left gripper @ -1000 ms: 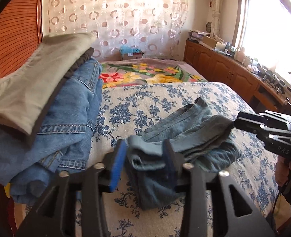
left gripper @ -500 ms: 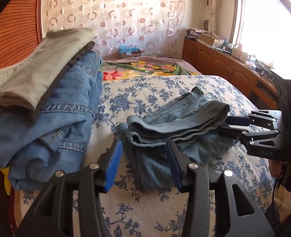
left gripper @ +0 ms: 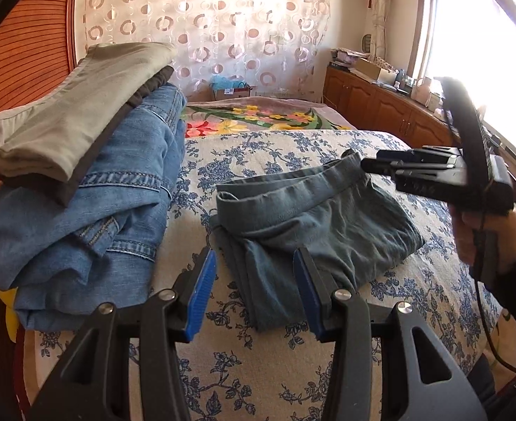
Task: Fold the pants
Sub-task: 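Lower the fold onto the shorts and open both grippers, then move both open grippers to the waistband edge of the folded shorts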
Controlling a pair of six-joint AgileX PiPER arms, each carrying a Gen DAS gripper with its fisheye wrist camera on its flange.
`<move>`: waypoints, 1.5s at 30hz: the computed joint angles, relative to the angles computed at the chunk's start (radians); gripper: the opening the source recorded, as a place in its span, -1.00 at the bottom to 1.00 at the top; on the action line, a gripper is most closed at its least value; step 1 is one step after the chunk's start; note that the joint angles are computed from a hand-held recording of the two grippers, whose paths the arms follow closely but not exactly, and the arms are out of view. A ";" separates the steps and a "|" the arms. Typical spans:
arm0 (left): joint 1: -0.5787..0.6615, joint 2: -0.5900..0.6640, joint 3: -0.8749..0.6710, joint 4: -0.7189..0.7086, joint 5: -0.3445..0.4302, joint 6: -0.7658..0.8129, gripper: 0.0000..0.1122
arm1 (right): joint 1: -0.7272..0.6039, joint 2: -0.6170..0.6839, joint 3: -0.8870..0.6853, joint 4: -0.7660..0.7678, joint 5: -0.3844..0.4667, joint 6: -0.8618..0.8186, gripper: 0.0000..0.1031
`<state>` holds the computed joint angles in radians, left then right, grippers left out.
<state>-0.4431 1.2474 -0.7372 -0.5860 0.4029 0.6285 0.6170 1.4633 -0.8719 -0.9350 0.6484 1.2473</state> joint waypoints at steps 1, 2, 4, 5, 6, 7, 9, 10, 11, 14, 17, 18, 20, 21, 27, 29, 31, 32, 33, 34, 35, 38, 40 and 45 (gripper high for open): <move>-0.002 0.001 0.000 0.004 0.000 -0.002 -0.20 | -0.006 -0.015 0.010 0.009 -0.012 -0.002 -0.29; -0.006 0.000 0.006 0.009 -0.004 -0.006 -0.20 | -0.011 -0.031 0.019 0.020 -0.023 -0.007 -0.29; -0.019 0.001 0.012 0.036 -0.009 -0.033 -0.20 | -0.010 -0.070 0.047 0.050 -0.035 -0.025 -0.28; -0.025 0.000 0.017 0.051 -0.012 -0.049 -0.20 | -0.004 -0.083 0.054 0.064 -0.031 -0.033 -0.28; -0.030 -0.003 0.026 0.058 -0.015 -0.056 -0.20 | 0.007 -0.113 0.080 0.081 -0.038 -0.038 -0.28; -0.034 -0.007 0.034 0.058 -0.015 -0.056 -0.20 | 0.022 -0.132 0.096 0.090 -0.038 -0.035 -0.28; -0.039 -0.016 0.050 0.045 -0.012 -0.044 -0.20 | 0.068 -0.178 0.144 0.103 -0.032 -0.012 -0.28; -0.044 -0.018 0.057 0.046 -0.012 -0.045 -0.20 | 0.093 -0.195 0.166 0.107 -0.025 0.004 -0.28; -0.050 -0.019 0.065 0.050 -0.016 -0.048 -0.20 | 0.121 -0.204 0.178 0.103 -0.015 0.029 -0.28; -0.077 -0.014 0.076 0.087 -0.029 -0.080 -0.20 | 0.184 -0.245 0.244 0.113 -0.018 0.085 -0.28; -0.096 0.005 0.075 0.125 -0.040 -0.114 -0.20 | 0.217 -0.250 0.273 0.105 -0.022 0.127 -0.28; -0.097 0.011 0.073 0.130 -0.041 -0.119 -0.20 | 0.222 -0.247 0.279 0.102 -0.025 0.136 -0.28; -0.107 0.024 0.071 0.197 -0.046 -0.194 -0.20 | 0.221 -0.238 0.284 0.099 -0.033 0.144 -0.28; -0.106 0.030 0.069 0.201 -0.047 -0.198 -0.20 | 0.217 -0.233 0.285 0.099 -0.037 0.143 -0.28; -0.107 0.044 0.073 0.195 -0.065 -0.178 -0.29 | 0.201 -0.214 0.287 0.092 -0.053 0.136 -0.26; -0.096 0.043 0.079 0.116 -0.060 -0.093 -0.45 | 0.189 -0.213 0.287 0.097 -0.069 0.128 -0.27; -0.106 0.042 0.083 0.137 -0.072 -0.111 -0.67 | 0.174 -0.210 0.290 0.103 -0.092 0.117 -0.27; -0.106 0.041 0.085 0.126 -0.074 -0.098 -0.70 | 0.163 -0.211 0.291 0.115 -0.106 0.102 -0.28; -0.106 0.039 0.087 0.116 -0.077 -0.091 -0.78 | 0.153 -0.217 0.296 0.127 -0.123 0.088 -0.42; -0.105 0.035 0.089 0.106 -0.078 -0.084 -0.85 | 0.131 -0.230 0.305 0.163 -0.163 0.044 -0.67; -0.104 0.031 0.091 0.107 -0.084 -0.090 -0.87 | 0.130 -0.233 0.305 0.174 -0.171 0.025 -0.72; -0.094 -0.005 0.104 0.109 -0.092 -0.115 -0.91 | 0.207 -0.217 0.274 0.125 -0.059 0.066 -0.88; -0.092 -0.031 0.117 0.101 -0.089 -0.101 -0.92 | 0.233 -0.225 0.271 0.108 -0.021 0.097 -0.91; -0.076 -0.124 0.167 0.075 -0.052 -0.058 -0.92 | 0.280 -0.316 0.304 0.124 0.023 0.116 -0.92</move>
